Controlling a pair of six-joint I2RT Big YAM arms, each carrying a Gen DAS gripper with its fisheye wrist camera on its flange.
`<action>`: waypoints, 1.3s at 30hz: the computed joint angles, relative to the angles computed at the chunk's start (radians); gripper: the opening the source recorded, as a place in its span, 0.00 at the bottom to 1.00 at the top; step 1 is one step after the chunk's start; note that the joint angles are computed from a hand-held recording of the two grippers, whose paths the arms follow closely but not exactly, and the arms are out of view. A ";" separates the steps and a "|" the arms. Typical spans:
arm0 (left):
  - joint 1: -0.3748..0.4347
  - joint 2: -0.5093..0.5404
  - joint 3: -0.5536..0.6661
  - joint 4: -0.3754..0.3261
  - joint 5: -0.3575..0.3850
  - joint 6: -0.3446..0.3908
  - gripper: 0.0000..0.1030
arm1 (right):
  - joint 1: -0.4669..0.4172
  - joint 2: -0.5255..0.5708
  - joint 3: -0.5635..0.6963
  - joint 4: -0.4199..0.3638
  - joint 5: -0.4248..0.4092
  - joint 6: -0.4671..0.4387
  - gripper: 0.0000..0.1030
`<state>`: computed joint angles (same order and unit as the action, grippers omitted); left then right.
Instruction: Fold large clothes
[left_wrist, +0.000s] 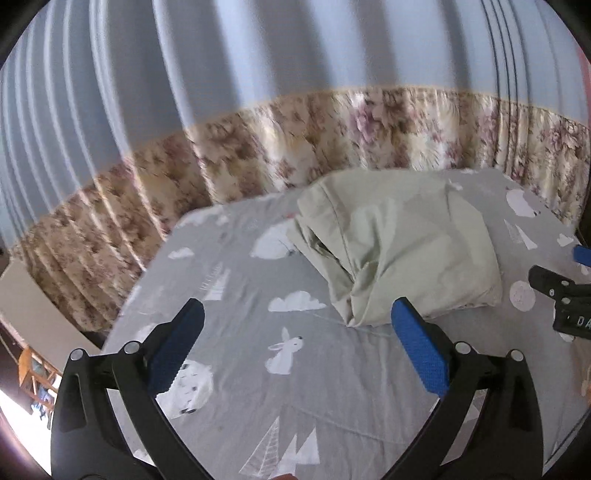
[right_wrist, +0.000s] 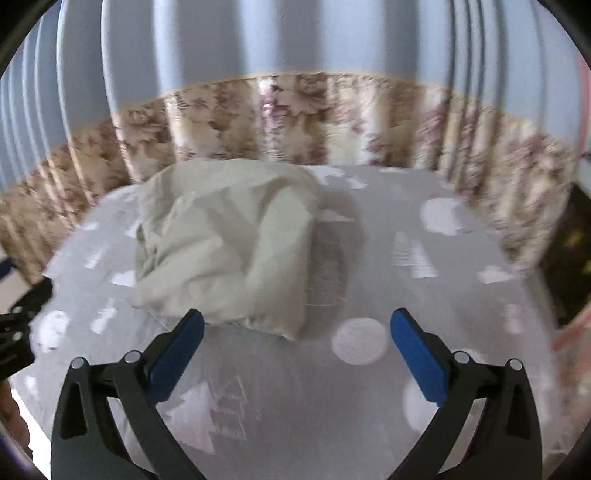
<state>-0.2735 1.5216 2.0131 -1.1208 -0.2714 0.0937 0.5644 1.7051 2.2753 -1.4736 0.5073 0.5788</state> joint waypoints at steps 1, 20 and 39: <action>-0.004 -0.019 -0.014 0.008 -0.009 -0.009 0.97 | 0.018 -0.002 0.010 -0.010 0.007 -0.025 0.98; 0.041 -0.184 -0.082 0.007 0.033 -0.099 0.97 | 0.198 -0.100 -0.009 0.005 0.357 0.078 0.98; 0.062 -0.189 -0.059 -0.025 0.039 -0.122 0.97 | 0.215 -0.116 0.007 0.005 0.406 0.079 0.98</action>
